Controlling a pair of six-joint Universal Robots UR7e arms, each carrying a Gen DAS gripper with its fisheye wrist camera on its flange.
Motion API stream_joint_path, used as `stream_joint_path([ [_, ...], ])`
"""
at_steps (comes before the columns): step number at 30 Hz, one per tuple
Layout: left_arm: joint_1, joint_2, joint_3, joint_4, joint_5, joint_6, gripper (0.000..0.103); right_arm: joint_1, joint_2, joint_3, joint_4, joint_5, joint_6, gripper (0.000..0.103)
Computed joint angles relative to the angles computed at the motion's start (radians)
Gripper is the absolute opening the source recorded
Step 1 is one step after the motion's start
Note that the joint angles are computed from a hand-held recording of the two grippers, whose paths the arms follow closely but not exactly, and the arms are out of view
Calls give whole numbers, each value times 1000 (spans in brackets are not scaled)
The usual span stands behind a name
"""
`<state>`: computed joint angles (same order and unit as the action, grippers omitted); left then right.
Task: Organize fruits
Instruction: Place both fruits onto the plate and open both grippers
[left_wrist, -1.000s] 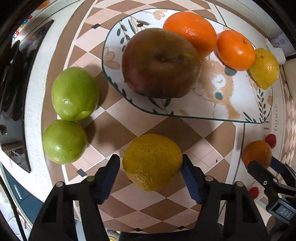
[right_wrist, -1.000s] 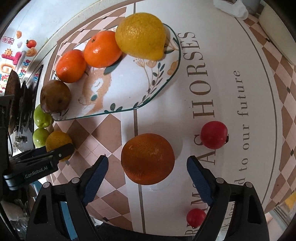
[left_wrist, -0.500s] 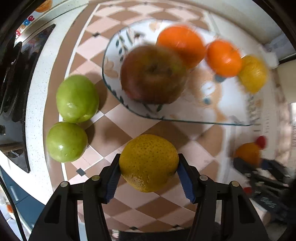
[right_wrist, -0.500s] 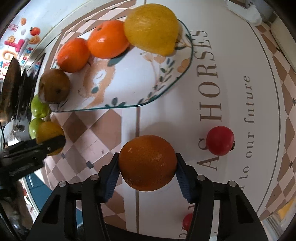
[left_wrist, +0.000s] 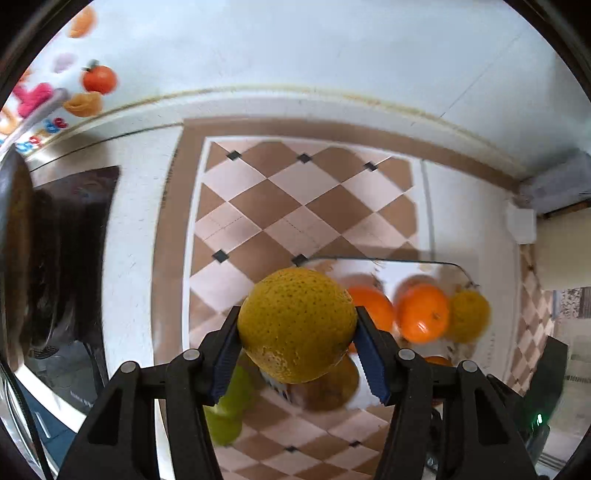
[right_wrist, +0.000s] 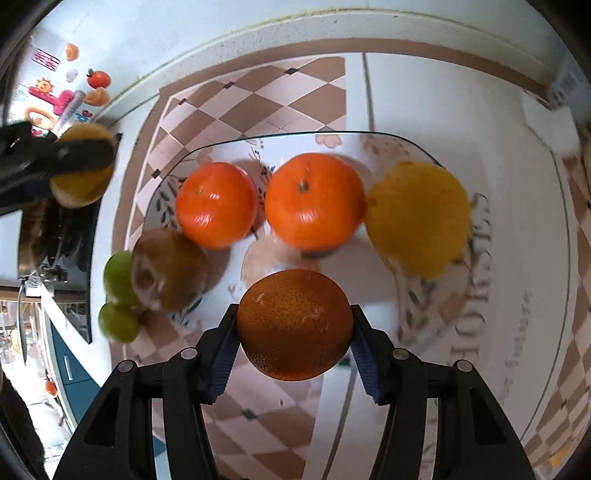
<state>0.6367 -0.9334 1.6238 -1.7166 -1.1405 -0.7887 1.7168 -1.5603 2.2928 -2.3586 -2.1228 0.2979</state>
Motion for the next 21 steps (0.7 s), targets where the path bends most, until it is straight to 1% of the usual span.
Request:
stream_joint_path([
  [3, 47, 60, -37, 31, -35, 12, 56, -5, 14, -17, 10, -1, -2, 59],
  [6, 75, 86, -46, 49, -81, 0, 56, -8, 36, -32, 8, 12, -1, 59],
  [9, 94, 86, -35, 28, -112, -11, 56, -15, 45, -41, 14, 23, -1, 59],
  [11, 99, 82, -33, 19, -121, -27, 56, -19, 51, -44, 15, 29, 5, 59],
  [13, 97, 80, -38, 22, -108, -36, 59, -18, 72, -55, 20, 30, 9, 60],
  [14, 96, 77, -40, 22, -102, -35, 62, -17, 72, -55, 18, 35, 12, 63],
  [16, 92, 68, -43, 22, -94, -38, 74, -14, 69, -60, 15, 43, 15, 80],
  [17, 88, 61, -42, 21, -89, -38, 84, -9, 63, -60, 15, 40, 19, 82],
  [18, 84, 55, -41, 24, -84, -41, 87, 0, 59, -65, 20, 31, 23, 82],
  [20, 72, 35, -32, 27, -67, -49, 87, 16, 40, -68, 41, 11, 35, 82],
  [21, 63, 21, -25, 31, -55, -52, 87, 29, 44, -73, 47, -2, 49, 84],
])
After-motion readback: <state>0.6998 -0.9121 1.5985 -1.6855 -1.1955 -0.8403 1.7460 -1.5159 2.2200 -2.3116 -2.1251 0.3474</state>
